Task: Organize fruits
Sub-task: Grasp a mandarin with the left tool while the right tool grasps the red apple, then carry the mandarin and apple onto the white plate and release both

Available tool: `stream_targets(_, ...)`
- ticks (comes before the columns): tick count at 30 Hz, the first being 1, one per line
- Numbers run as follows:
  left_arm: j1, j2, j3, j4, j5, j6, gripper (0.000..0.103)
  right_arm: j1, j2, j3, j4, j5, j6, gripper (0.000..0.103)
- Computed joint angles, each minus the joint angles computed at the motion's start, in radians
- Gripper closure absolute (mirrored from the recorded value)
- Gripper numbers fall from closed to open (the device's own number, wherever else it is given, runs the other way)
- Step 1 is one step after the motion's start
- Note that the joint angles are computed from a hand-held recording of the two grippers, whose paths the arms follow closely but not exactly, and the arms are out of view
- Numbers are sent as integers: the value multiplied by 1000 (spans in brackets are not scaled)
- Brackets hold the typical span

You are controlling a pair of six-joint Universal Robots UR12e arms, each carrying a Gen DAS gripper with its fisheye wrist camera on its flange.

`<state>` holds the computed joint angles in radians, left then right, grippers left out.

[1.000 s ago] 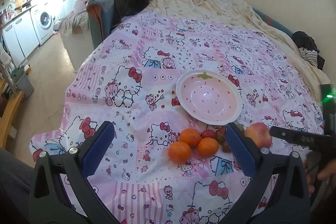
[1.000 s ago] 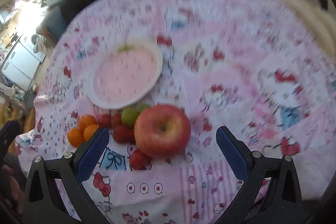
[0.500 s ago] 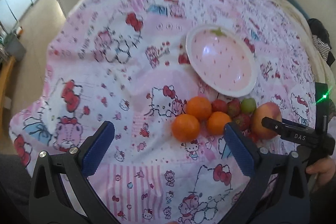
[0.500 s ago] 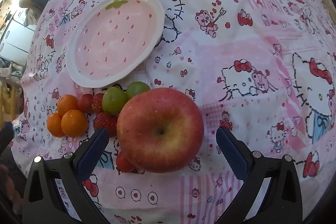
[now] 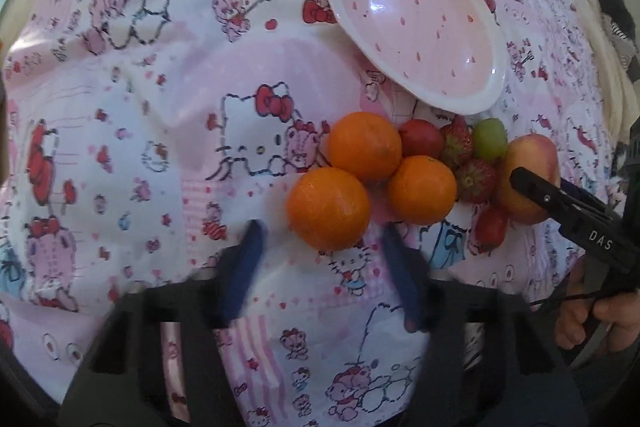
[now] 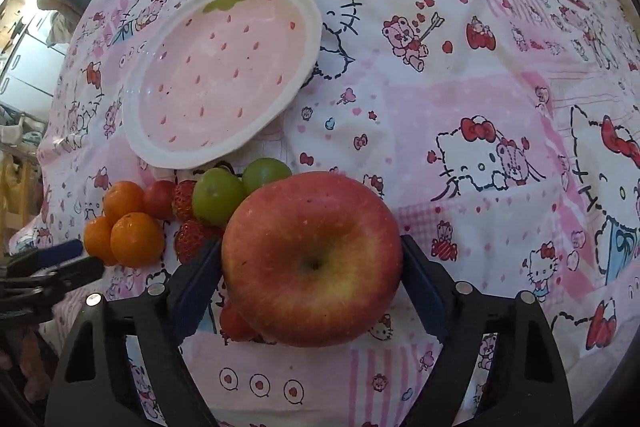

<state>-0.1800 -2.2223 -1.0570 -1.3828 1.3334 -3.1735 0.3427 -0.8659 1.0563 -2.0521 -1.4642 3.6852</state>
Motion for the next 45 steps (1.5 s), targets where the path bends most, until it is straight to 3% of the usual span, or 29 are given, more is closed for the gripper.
stream_targets(6,5,2,-15,27,-21,-1,67,7,9,-16,19,-27,-25,16)
stream_targets(14,3,18,-39,72,4,9,68,8,11,-16,15,-31,-42,16)
stream_targets(20,2,38,-76,157,8,0,68,10,5,-6,4,-41,-54,16)
stream_targets(27,-4,69,-121,277,80,14,68,6,-6,13,-22,-30,-45,16)
stream_targets(35,-12,95,-145,367,121,15,68,2,-58,86,-113,-42,-3,16)
stream_targets(45,-12,70,-84,383,150,12,68,-6,-91,137,-294,-35,41,16)
